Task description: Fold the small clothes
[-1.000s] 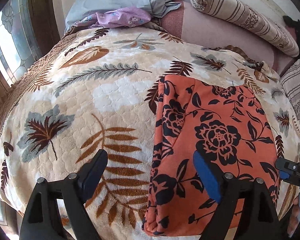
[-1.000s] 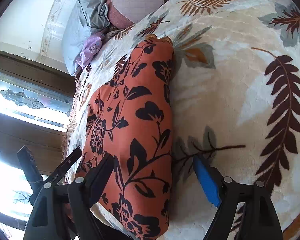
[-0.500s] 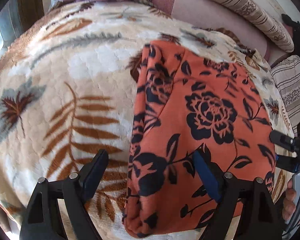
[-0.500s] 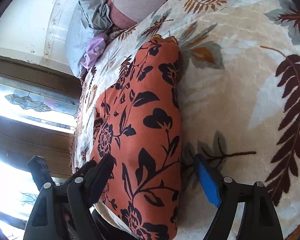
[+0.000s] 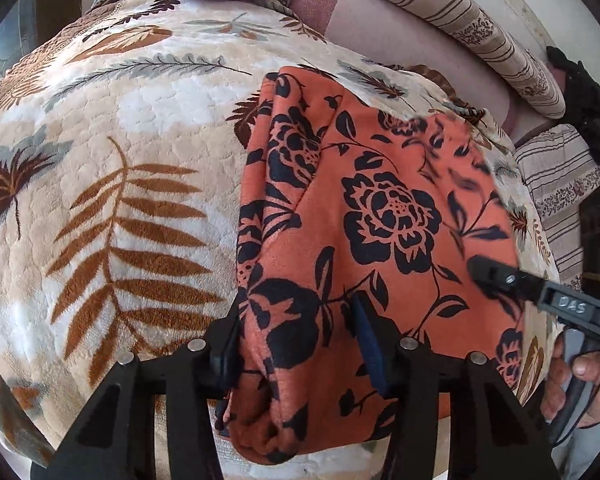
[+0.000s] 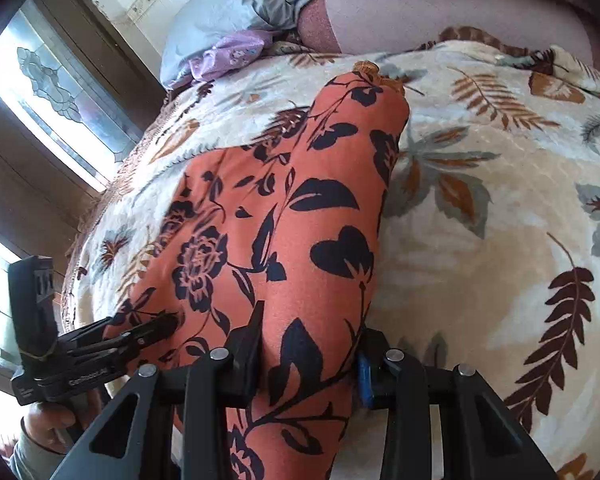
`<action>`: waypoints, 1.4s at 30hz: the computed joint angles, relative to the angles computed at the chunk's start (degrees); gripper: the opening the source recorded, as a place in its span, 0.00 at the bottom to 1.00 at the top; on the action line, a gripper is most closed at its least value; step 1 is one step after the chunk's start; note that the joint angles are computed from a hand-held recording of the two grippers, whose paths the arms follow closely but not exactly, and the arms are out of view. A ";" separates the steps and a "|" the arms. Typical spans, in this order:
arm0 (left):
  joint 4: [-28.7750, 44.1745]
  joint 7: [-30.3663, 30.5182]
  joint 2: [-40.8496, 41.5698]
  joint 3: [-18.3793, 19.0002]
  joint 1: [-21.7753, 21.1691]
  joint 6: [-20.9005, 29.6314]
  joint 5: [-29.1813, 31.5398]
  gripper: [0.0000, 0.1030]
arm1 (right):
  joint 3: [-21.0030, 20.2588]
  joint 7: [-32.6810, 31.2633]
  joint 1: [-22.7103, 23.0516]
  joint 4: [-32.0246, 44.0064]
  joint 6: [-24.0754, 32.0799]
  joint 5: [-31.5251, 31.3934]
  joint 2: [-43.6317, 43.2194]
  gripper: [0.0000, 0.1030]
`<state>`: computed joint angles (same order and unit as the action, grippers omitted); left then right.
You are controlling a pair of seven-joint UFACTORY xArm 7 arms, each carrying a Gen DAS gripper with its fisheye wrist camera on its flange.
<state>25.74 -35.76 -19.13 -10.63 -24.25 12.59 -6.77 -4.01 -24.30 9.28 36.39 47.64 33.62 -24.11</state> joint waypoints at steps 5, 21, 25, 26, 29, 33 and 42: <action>0.99 -4.54 -5.13 -4.91 3.69 6.02 6.46 0.53 | -9.16 -4.99 -2.57 0.34 8.66 17.91 2.19 0.74; -2.86 -3.59 -3.24 -2.82 1.32 2.05 4.89 0.59 | 2.45 -1.87 -7.77 15.33 -2.29 19.23 20.77 0.26; -2.23 -4.80 -3.13 -3.48 1.95 3.08 6.23 0.59 | -1.18 -5.05 -9.65 11.60 4.35 28.32 16.06 0.58; -2.23 -5.28 -3.07 -3.81 2.24 2.97 6.70 0.59 | -2.25 -6.18 -10.50 9.84 6.22 30.84 13.72 0.86; -2.43 -6.47 -3.05 -4.20 2.47 2.42 7.49 0.59 | -4.01 -6.87 -11.53 5.07 10.92 29.37 6.44 0.89; -3.10 -6.83 -3.15 -3.85 2.12 1.29 7.64 0.60 | -5.74 -2.71 -12.22 -2.68 16.80 24.14 -1.28 0.89; -3.50 -7.58 -5.46 -3.61 1.52 3.69 7.37 0.60 | 1.33 -0.98 -7.32 -8.47 8.84 10.69 -12.01 0.34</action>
